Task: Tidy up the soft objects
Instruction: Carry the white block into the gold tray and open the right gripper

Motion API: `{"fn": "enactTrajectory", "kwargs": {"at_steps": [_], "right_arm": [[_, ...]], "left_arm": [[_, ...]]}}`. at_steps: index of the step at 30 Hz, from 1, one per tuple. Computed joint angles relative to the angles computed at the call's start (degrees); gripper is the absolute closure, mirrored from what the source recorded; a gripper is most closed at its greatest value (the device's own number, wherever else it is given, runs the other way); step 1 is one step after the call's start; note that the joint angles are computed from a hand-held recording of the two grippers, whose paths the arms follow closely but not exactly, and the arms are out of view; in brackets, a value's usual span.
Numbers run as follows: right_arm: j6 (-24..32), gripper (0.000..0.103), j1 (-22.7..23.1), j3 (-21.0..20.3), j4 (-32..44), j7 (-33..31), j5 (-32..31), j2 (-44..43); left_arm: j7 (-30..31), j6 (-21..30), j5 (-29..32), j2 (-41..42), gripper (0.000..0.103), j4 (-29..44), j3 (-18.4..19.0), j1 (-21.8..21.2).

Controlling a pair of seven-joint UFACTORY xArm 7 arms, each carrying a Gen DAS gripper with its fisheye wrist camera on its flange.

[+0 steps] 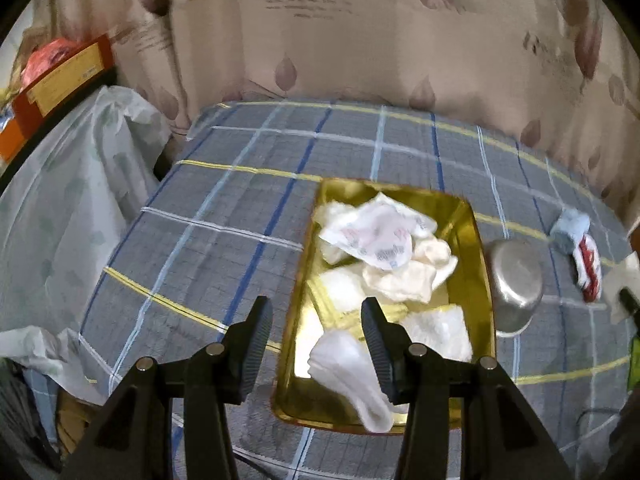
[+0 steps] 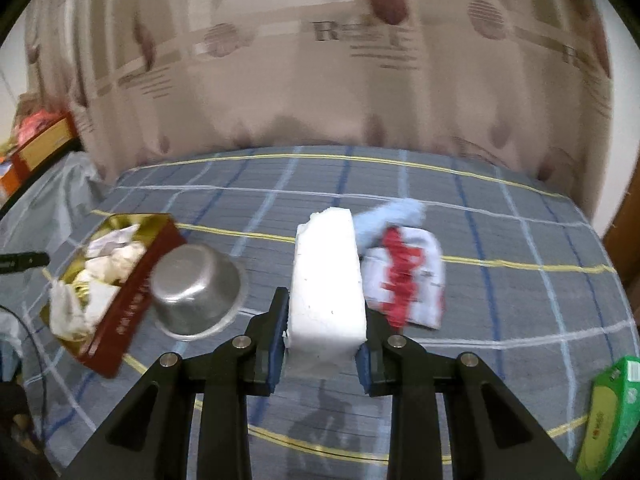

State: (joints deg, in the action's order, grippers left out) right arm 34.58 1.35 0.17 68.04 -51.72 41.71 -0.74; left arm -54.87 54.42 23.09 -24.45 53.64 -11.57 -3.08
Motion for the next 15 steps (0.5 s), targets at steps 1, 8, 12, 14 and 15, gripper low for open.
{"fn": "enactTrajectory", "kwargs": {"at_steps": [1,8,12,14,15], "right_arm": [[0.56,0.076,0.27,0.27,0.08,-0.31,0.21,-0.15],[6.31,0.076,3.45,2.12,1.19,-2.17,1.82,-0.73],[9.94,0.076,5.74,3.34,2.33,-3.1,2.87,-0.77],[11.64,0.076,6.99,4.09,3.17,-3.5,3.22,-0.49],[12.61,0.076,7.6,4.47,3.76,-3.42,3.35,-0.14]], "left_arm": [[-0.4,0.14,0.09,-0.92,0.056,-0.28,0.18,0.24],[-1.33,2.48,-1.01,-5.11,0.056,-1.84,1.15,2.08],[-1.65,2.76,-2.12,-6.45,0.056,-2.75,1.59,3.18],[-1.7,2.75,-2.46,-6.81,0.056,-3.07,1.6,3.58],[-1.54,2.73,-2.65,-6.9,0.056,-3.17,1.64,3.67]]}}
